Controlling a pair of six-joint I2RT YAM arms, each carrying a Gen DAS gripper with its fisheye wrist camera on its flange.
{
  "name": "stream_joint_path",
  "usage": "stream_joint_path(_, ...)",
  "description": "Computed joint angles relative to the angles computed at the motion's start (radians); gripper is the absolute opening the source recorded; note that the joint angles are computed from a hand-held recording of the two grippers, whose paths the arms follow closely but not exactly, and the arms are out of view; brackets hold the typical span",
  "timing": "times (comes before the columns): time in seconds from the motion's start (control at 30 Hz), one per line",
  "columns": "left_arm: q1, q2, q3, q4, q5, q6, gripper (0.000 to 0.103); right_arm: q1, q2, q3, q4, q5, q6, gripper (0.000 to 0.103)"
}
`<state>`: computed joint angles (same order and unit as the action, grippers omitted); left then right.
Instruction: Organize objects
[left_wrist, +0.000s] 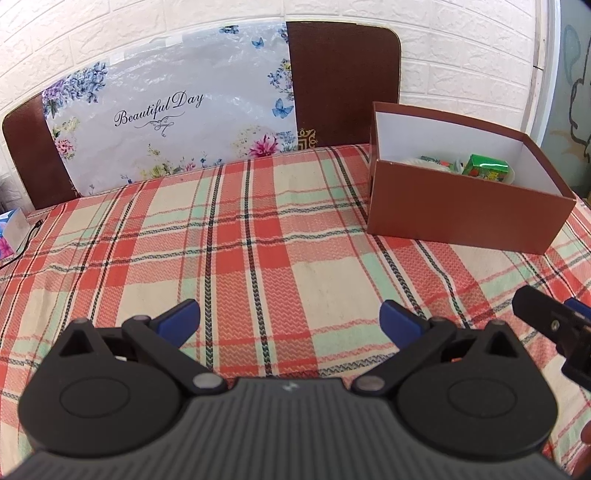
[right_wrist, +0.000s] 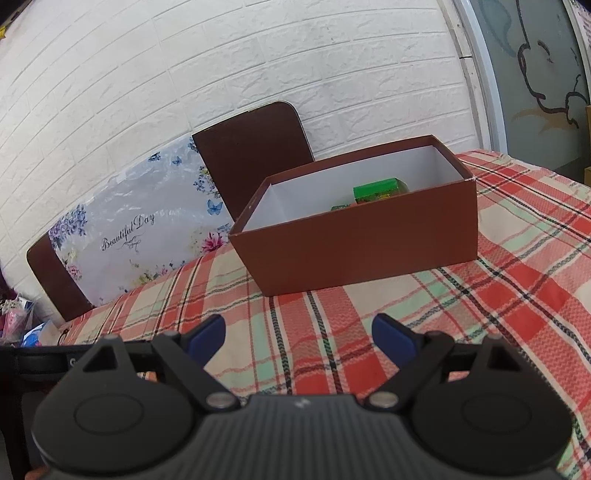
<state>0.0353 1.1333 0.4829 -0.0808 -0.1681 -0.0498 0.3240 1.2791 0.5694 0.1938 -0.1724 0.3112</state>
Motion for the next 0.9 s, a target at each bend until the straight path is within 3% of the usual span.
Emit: stream_joint_path(0.9,-0.011,0.024,0.010,-0.024,0.009,-0.013,0.103,-0.003,0.008,-0.003,0.006,0.006,-0.003,0.090)
